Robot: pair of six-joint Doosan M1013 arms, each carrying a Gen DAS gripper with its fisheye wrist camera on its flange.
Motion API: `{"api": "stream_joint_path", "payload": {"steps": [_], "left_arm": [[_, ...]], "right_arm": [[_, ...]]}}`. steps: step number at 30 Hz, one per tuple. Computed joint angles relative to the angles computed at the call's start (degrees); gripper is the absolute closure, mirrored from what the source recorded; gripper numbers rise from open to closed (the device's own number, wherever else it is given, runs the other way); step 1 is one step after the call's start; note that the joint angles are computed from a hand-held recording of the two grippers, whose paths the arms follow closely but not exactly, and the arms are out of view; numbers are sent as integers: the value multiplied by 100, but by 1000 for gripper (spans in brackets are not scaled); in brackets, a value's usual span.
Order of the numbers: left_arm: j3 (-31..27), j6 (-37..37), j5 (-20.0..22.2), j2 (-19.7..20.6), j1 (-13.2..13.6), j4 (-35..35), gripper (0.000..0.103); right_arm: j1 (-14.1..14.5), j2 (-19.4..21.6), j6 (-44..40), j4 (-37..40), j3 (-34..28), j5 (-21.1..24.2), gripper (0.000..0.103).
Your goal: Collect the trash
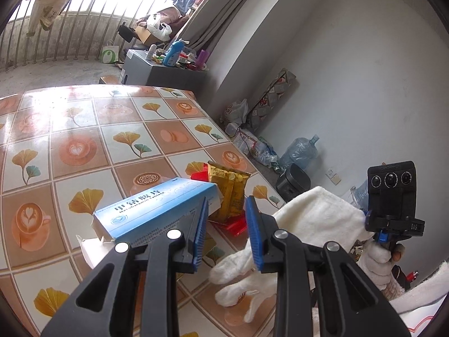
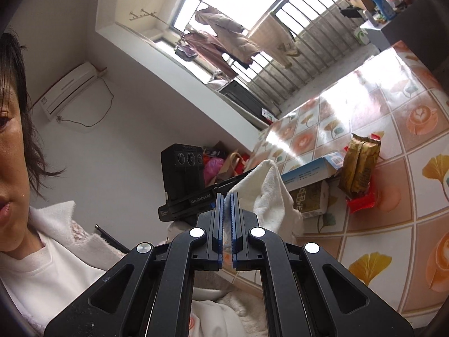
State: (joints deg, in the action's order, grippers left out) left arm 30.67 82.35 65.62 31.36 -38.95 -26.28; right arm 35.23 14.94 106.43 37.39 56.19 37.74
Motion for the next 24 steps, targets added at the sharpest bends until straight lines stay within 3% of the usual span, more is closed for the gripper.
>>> {"api": "stream_joint_path", "payload": {"steps": [3,8,12,16,20,22,24], "left_arm": [[-125,52,77,69,-25,-50,77],[-251,156,172,164,-71,-163,77],[-378,195,283,254,-114,-174,77],[-581,196,493,375,-175,-78,77],[-724,190,677,462,-228,-5,77],[-767,207,726,488,-245,26,77],[-843,216,789,529,-253,38,77]], "right_arm": [[11,-245,308,-461,278,-337,100],[133,-547,1677,-2329,474,-397,100],[200,-549,2769,-3437,505,50,100],[306,-283,3598,-4309,232,1303,99],[295,-21,4053,-4506,2,2338,93],[296,9,4094,-4507,-17,2477,88],[300,-12,4043,-4452,7,2369,72]]}}
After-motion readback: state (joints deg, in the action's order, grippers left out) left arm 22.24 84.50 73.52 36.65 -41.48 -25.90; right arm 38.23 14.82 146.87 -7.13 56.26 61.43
